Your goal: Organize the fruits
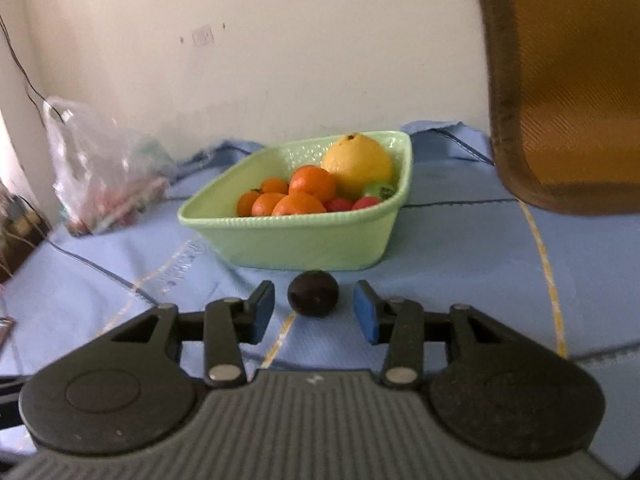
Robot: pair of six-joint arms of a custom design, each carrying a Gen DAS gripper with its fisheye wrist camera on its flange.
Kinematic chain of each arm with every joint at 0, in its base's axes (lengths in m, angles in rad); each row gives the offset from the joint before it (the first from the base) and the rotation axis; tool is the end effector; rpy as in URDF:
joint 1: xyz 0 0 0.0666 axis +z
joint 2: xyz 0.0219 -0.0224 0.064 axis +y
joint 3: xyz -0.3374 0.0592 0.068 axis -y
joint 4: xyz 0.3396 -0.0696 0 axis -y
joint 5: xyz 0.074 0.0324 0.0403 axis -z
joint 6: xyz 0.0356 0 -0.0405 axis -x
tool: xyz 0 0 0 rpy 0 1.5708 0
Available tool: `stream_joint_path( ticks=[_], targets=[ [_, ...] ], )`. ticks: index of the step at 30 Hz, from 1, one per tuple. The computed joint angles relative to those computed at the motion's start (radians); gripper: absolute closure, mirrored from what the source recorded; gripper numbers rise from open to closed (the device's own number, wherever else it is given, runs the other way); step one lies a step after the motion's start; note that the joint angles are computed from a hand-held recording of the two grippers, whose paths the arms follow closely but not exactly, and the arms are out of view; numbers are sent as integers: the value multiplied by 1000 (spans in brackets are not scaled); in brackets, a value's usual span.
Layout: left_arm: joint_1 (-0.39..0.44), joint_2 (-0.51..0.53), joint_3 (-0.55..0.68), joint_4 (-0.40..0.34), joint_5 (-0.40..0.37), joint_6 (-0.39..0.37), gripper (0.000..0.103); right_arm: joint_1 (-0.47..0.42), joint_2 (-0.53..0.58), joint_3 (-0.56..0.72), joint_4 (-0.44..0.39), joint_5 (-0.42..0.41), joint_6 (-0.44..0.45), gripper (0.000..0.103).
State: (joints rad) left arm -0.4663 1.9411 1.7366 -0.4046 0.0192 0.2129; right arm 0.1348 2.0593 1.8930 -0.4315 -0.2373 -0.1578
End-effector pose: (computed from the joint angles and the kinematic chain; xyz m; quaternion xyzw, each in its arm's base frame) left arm 0.5620 -0.2841 0.2887 0.1164 0.8789 -0.1621 0.4333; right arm 0.6578 0.0972 0.2791 -0.0452 0.8783 0.1712 0.4440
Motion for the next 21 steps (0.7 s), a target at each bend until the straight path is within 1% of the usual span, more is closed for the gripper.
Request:
stream_joint_path(
  ticks=[1, 2, 3, 5, 6, 8, 10, 13, 16, 18, 19, 21],
  targets=[
    [-3, -3, -5, 2, -1, -1, 69, 7, 17, 25, -25, 24, 22, 57],
    [-5, -4, -7, 3, -6, -6, 69, 15, 33, 54, -50, 48, 50, 63],
    [-6, -4, -5, 3, -8, -10, 70, 18, 36, 62, -61, 56, 72, 72],
    [-5, -12, -20, 10, -2, -9, 70, 21, 19, 34, -50, 65, 100, 72],
    [-3, -12, -21, 12, 2, -5, 69, 19, 4, 7, -37, 60, 99, 72],
    [-1, -8, -17, 12, 6, -1, 70, 14, -46, -77, 3, 42, 92, 72],
    [-1, -7, -20, 15, 4, -7, 69, 10, -98, -165, 44, 26, 105, 72],
    [-5, -3, -13, 5, -3, -18, 69, -2, -216, -343, 109, -3, 148, 71],
    [-12, 8, 9, -12, -21, -35, 67, -11, -323, -499, 161, -35, 193, 71],
    [-14, 21, 30, -14, -4, -39, 66, -5, -380, -588, 205, -27, 241, 71],
    [-17, 26, 37, -14, -4, -41, 64, 3, -394, -618, 231, -12, 256, 71],
    [-29, 34, 50, -11, -29, -70, 63, 11, -413, -655, 266, 11, 276, 70]
  ],
)
